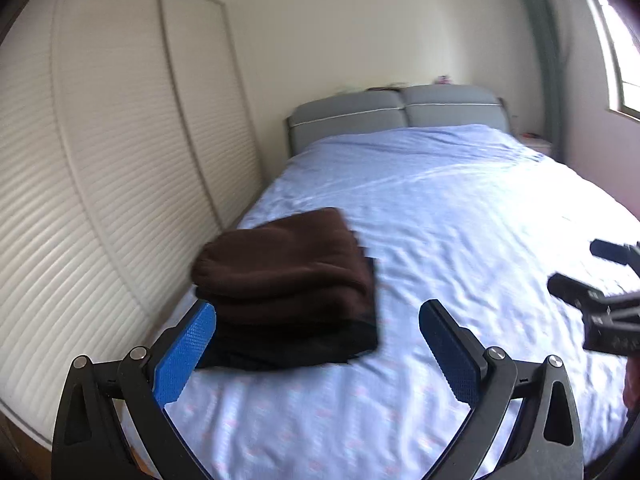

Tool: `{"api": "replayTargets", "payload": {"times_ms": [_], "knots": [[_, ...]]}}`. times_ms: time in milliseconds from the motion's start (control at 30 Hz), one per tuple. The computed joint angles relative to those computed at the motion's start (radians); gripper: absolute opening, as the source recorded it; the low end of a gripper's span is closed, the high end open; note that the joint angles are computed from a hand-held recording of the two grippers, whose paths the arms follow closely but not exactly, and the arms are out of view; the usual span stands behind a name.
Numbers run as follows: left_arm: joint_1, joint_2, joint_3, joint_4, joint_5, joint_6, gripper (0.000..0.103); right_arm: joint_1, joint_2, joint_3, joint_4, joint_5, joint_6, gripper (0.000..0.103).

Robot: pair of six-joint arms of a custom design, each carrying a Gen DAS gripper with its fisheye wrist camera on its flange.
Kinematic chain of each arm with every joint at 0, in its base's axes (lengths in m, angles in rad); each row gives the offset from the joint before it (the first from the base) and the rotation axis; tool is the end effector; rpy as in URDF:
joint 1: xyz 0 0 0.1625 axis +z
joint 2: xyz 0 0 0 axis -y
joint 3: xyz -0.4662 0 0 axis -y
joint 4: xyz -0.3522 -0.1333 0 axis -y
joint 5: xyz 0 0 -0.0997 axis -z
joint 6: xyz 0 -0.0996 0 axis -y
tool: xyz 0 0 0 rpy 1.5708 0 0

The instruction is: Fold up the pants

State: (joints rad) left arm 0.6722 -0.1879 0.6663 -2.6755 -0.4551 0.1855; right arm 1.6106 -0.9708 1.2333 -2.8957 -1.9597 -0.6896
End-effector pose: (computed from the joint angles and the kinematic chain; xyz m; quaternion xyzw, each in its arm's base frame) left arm -0.5476 -0.7205 0.1104 0.2767 0.7756 -0.4207 0.3807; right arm 0.1246 -0.7280 0.4981 0.2103 -0.8252 0.4178 0.3165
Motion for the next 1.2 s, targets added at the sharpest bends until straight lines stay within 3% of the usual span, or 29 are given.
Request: {"api": "replayTargets", "payload": {"times_ms": [233,600,833,1200], "knots": [[-0.095,-0.069,0.274,-0.09,-0.09,-0.107,0.103,-0.055,-0.224,0.281,-0.161,-0.049,0.021,0.095],[-0.203,-0.057,0.353,-0.008,-0.191,-0.338,0.103,-0.18,-0.52,0.568,-0.272,-0.008,0.004,0.095],[-0.248,-0.036,0.343,0.063,-0.22,-0.443,0.103,-0.258,-0.639,0.634,-0.254,0.051,0.024,0.095],[-0.288,-0.042,0.388,0.039,-0.218,-0.482,0.103,-0.314,-0.705,0.663,-0.223,0.086,0.033,0.095]]}}
